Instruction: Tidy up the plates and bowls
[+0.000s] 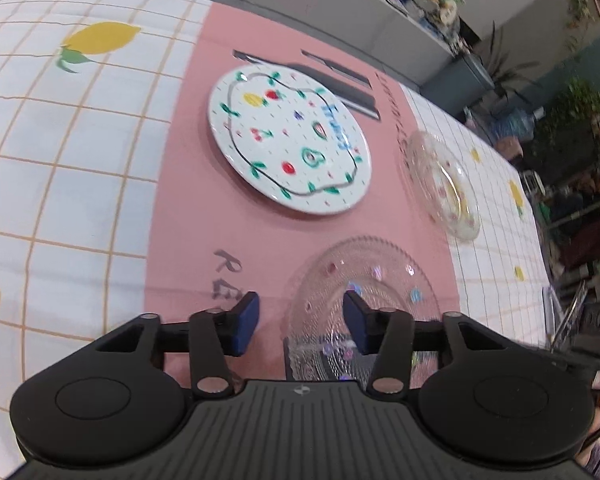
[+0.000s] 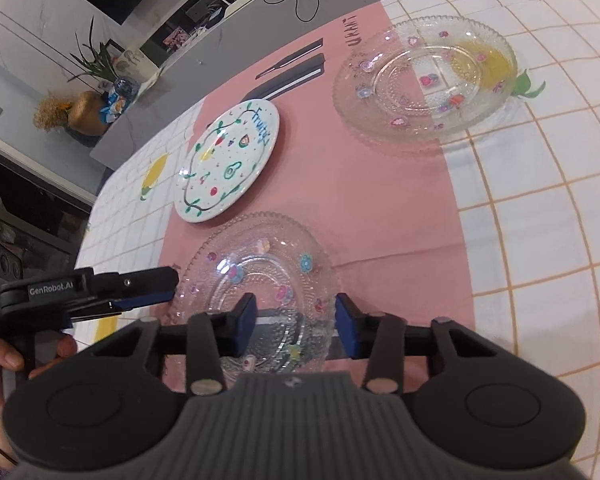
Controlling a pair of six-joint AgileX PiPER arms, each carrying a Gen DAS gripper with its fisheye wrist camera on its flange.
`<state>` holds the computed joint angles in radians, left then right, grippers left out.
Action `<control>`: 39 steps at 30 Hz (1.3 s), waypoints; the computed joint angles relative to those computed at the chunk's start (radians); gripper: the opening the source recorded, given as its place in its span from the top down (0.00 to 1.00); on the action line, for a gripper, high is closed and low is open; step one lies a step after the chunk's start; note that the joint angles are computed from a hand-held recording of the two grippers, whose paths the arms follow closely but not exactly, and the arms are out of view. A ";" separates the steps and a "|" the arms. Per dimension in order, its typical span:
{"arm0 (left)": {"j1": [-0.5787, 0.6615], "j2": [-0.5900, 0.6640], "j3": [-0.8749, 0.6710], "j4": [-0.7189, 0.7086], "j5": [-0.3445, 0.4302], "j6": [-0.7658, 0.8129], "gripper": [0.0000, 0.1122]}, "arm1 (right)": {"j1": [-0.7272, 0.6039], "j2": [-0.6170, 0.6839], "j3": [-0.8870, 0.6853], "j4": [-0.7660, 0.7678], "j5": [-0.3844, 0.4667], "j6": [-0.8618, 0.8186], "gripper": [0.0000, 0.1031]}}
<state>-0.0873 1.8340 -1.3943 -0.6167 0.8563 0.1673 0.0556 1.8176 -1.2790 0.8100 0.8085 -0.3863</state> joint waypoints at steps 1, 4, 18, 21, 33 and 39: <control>-0.002 0.005 -0.008 0.009 0.013 -0.003 0.57 | -0.003 0.003 -0.007 -0.009 0.010 0.014 0.67; -0.012 0.011 -0.016 0.044 0.026 -0.003 0.66 | -0.030 0.016 -0.031 -0.018 0.074 0.047 0.70; -0.069 -0.026 0.001 0.149 -0.008 -0.001 0.88 | -0.058 0.000 0.022 0.027 0.065 0.049 0.95; -0.070 -0.043 0.011 0.144 -0.025 -0.007 0.89 | -0.047 -0.011 0.027 0.014 0.050 0.056 0.94; -0.185 -0.152 -0.030 0.281 -0.058 -0.224 0.91 | -0.120 -0.103 0.052 0.070 0.092 0.057 0.93; -0.303 -0.174 -0.088 0.396 -0.039 -0.416 0.92 | -0.226 -0.179 0.075 0.067 0.168 0.074 0.92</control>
<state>-0.3900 1.6602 -1.4823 -0.2210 0.8173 -0.2487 -0.1702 1.6385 -1.2039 0.8773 0.9763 -0.3124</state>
